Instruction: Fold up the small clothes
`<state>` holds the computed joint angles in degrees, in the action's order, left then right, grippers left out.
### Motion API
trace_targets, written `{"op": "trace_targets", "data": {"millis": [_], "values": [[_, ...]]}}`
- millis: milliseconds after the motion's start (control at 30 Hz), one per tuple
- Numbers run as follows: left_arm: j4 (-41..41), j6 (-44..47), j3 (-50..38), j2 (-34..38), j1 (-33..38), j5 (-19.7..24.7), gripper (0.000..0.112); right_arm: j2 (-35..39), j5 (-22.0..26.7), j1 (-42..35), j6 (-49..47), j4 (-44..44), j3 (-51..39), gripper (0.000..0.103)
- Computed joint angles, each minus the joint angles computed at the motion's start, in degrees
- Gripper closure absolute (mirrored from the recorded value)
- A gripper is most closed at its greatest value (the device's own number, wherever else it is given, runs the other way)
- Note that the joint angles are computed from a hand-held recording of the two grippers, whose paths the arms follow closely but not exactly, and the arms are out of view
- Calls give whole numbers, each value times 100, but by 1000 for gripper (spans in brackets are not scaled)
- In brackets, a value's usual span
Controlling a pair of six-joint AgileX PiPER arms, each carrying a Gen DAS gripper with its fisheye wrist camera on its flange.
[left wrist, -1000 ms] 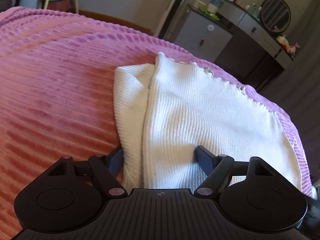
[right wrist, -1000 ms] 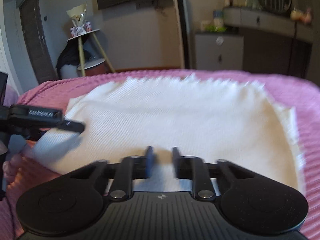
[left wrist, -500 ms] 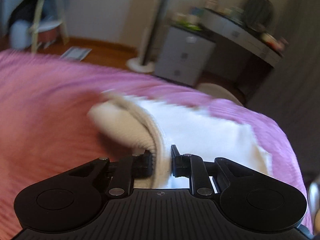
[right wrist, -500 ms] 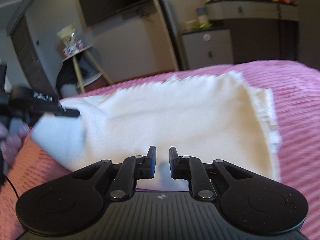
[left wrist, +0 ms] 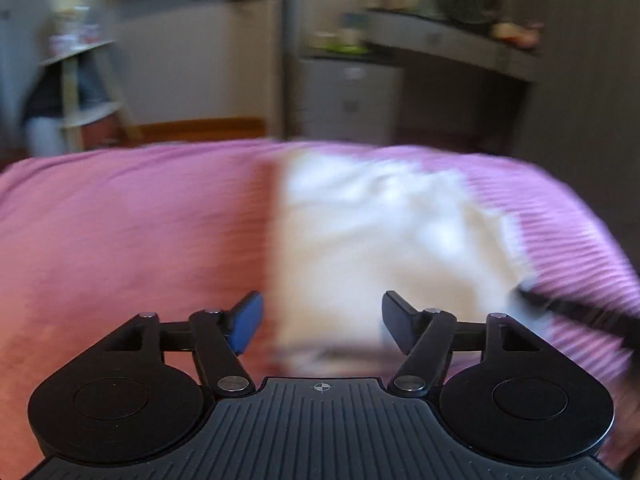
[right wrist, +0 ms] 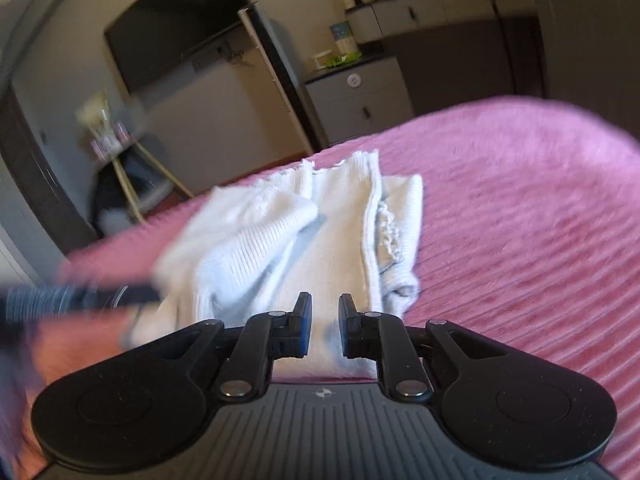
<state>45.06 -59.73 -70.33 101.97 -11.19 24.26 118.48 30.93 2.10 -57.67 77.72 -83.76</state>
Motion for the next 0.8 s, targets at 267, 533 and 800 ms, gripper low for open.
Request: {"op": "trace_targets", "data": {"millis": [267, 533, 800], "values": [[-975, 676, 524, 148, 607, -397, 41, 1707, 1652, 130, 2852, -825, -2649, 35], [-1580, 1112, 186, 526, 678, -439, 46, 2562, 1972, 569, 4283, -2256, -4695, 87], [-845, 673, -230, 767, 412, 152, 60, 822, -343, 864, 2545, -3693, -2462, 89]]}}
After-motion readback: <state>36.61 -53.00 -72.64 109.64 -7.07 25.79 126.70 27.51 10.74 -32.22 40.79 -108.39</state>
